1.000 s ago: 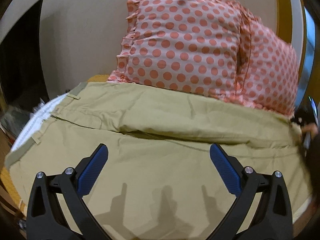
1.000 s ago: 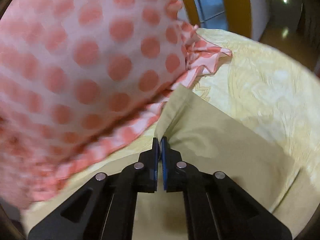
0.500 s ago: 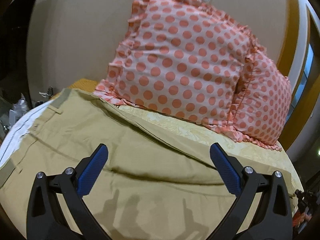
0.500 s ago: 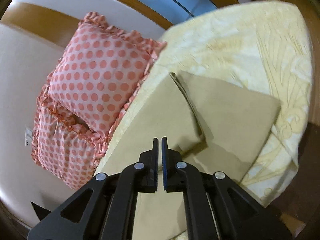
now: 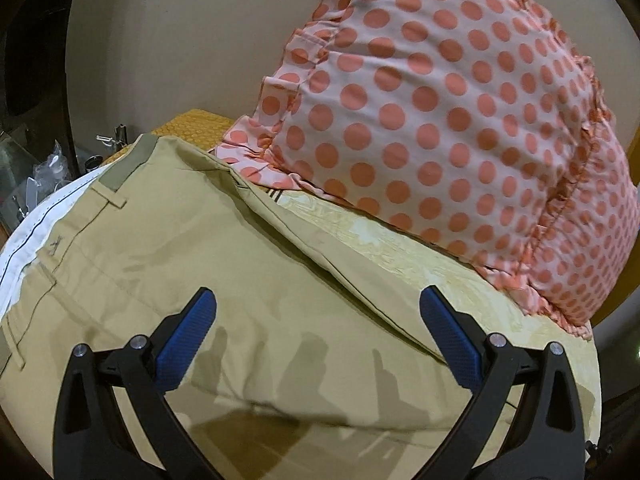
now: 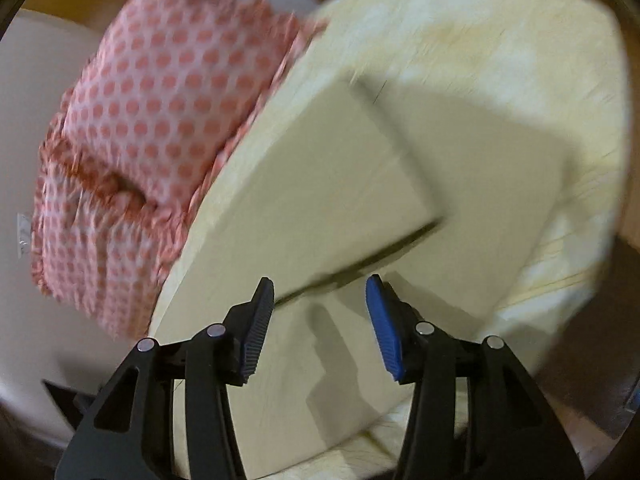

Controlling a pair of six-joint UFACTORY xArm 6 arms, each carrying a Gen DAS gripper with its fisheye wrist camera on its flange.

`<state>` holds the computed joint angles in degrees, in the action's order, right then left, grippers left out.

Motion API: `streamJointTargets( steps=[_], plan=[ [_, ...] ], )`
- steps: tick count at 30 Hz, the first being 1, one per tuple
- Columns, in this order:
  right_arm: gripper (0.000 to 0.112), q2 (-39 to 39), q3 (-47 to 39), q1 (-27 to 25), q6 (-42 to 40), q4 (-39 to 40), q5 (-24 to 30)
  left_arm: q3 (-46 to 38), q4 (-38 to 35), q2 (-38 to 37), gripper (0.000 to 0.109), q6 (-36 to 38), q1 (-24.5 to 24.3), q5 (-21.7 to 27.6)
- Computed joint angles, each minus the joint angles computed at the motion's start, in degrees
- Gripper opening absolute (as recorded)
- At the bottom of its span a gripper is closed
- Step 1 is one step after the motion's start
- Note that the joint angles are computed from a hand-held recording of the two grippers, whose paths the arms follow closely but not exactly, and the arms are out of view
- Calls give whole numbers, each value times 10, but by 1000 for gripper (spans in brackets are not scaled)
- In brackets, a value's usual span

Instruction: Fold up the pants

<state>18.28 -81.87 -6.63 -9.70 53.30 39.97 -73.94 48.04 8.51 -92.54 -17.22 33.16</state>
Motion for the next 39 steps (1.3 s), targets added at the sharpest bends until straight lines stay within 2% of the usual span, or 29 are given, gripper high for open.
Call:
streamJointTargets(
  steps=[2, 3, 4, 5, 7, 9, 12, 14, 16, 17, 18, 19, 21, 23, 26, 28, 30, 32, 34, 36, 39],
  plan=[
    [51, 10, 0, 16, -16, 19, -57, -9, -13, 13, 101, 6, 8, -6],
    [46, 18, -2, 22, -31, 49, -87, -13, -21, 19, 101, 10, 13, -11],
    [12, 26, -5, 24, -52, 82, -103, -19, -32, 27, 101, 16, 19, -15],
    [2, 35, -11, 24, -80, 117, -109, -25, -43, 35, 101, 24, 24, -21],
    [2, 48, -20, 23, -143, 197, -114, -35, -65, 48, 100, 34, 35, -34],
    [2, 50, -20, 23, -173, 232, -116, -49, -100, 65, 97, 48, 48, -53],
    [2, 56, -30, 22, -182, 243, -113, -85, -196, 103, 89, 117, 63, -66],
    [2, 59, -36, 22, -187, 250, -114, -122, -258, 134, 76, 166, 70, -51],
    [2, 63, -46, 23, -202, 266, -115, -159, -266, 164, 65, 174, 76, -33],
    [2, 67, -52, 23, -205, 269, -117, -174, -263, 174, 33, 181, 78, -26],
    [2, 72, -62, 24, -211, 275, -119, -177, -284, 181, 9, 208, 81, -37],
    [2, 78, -72, 24, -218, 283, -117, -167, -316, 182, 2, 220, 84, -54],
    [2, 84, -90, 22, -227, 294, -115, -106, -308, 141, 2, 191, 88, -108],
    [2, 77, -91, 16, -240, 308, -107, -44, -212, 75, 2, 142, 78, -122],
    [2, 37, -59, 7, -292, 341, -113, 78, -59, -63, 2, 10, 52, -142],
    [2, 2, -22, -2, -320, 359, -116, 150, 9, -150, 2, -62, 22, -127],
    [2, -27, 15, -11, -332, 363, -115, 234, 67, -245, 3, -136, -33, -75],
    [2, -49, 47, -17, -336, 357, -117, 301, 101, -311, 3, -206, -88, -23],
    [2, -65, 80, -23, -336, 350, -119, 342, 107, -345, 3, -259, -133, 16],
    [2, -74, 101, -26, -331, 345, -126, 375, 107, -361, 3, -303, -163, 32],
    [2, -85, 128, -25, -324, 326, -149, 423, 117, -369, 3, -373, -177, 12]
  ],
)
